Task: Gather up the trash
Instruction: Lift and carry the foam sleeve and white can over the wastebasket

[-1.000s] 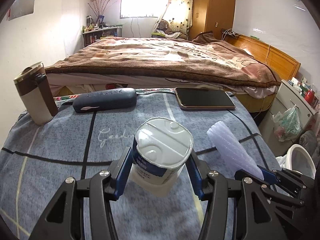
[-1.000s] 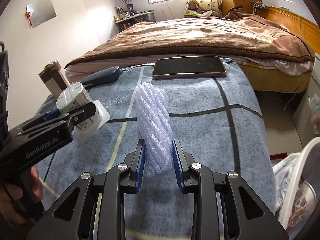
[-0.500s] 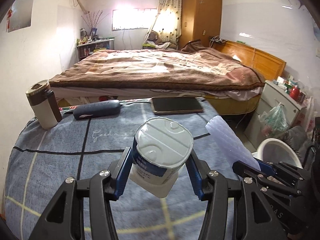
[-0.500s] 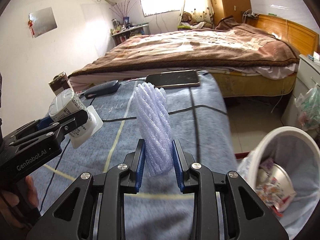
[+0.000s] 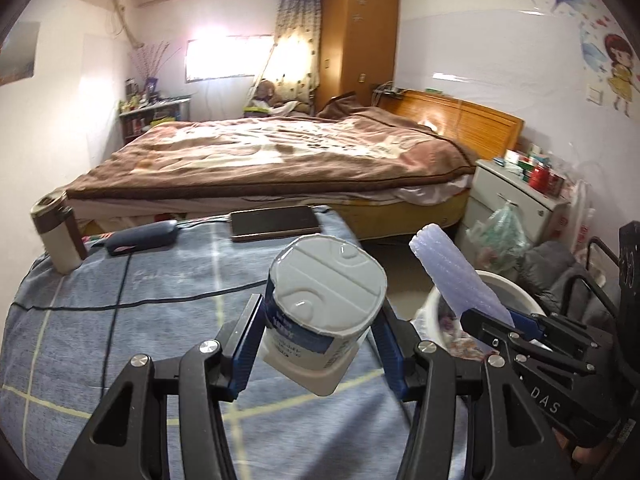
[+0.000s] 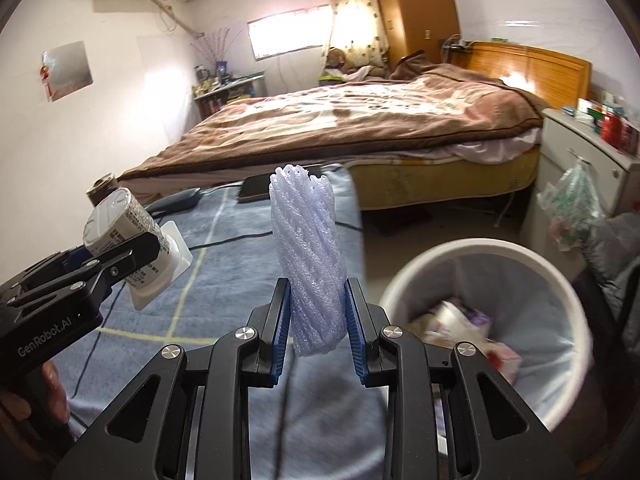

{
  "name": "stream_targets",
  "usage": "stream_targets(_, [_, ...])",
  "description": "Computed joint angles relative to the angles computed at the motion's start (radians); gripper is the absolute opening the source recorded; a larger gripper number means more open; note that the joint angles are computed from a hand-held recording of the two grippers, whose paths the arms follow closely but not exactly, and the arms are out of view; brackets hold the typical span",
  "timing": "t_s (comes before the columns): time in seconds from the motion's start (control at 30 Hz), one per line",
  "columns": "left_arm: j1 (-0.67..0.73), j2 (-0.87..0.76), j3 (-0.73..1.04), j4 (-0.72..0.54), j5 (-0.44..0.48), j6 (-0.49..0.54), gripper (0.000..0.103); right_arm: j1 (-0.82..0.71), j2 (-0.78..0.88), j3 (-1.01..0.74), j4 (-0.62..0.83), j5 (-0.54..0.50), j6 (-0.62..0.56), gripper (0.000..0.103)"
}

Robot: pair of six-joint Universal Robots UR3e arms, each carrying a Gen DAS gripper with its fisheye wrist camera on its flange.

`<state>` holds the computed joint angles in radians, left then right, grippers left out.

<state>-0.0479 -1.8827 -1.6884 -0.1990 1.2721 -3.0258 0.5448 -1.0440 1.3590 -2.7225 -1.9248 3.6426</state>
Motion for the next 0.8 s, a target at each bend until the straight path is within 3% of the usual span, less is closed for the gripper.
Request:
stream_targets(0.43, [-0.213, -0.123, 0.148, -0.032, 0.016, -0.036, 0.055, -0.069, -0.24, 0.35, -0.048, -0.099, 0.068, 0.029])
stream_targets(0.8, [-0.339, -0.296, 0.345, -0.133, 0.029, -0.058, 0.055, -0.142, -0.336, 0.5, -0.01, -0.089, 0.105, 0.029])
